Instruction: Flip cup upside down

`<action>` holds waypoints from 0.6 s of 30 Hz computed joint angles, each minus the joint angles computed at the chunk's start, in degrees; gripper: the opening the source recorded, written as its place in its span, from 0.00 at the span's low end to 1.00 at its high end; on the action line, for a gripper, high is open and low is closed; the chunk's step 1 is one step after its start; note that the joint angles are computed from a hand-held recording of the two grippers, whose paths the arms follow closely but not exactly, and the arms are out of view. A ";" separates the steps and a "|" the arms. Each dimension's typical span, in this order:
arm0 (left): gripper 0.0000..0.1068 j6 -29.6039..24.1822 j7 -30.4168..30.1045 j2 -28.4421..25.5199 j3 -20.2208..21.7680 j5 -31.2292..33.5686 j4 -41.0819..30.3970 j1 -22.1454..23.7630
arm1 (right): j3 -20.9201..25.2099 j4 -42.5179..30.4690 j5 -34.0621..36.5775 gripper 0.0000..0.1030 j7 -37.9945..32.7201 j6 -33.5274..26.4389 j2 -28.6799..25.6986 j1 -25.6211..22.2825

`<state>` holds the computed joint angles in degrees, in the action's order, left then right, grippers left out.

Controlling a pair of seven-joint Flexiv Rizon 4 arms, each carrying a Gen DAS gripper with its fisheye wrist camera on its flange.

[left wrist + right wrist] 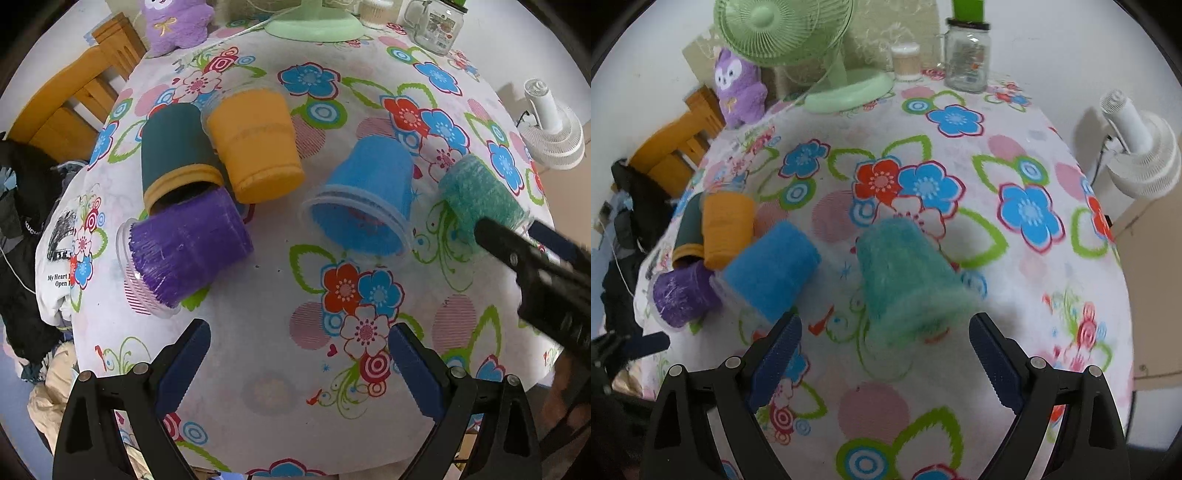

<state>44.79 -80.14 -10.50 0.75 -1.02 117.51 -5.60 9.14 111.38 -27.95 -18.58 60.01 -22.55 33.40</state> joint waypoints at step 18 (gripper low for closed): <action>0.92 -2.90 -2.55 -4.06 -0.62 -3.82 -3.79 0.19 | 1.34 -19.35 7.02 0.79 -36.87 -23.63 -8.89 -0.91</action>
<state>41.88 -82.70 -14.56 0.12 -4.84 113.72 -5.41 10.48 92.02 -20.92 -55.45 36.38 -31.44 32.49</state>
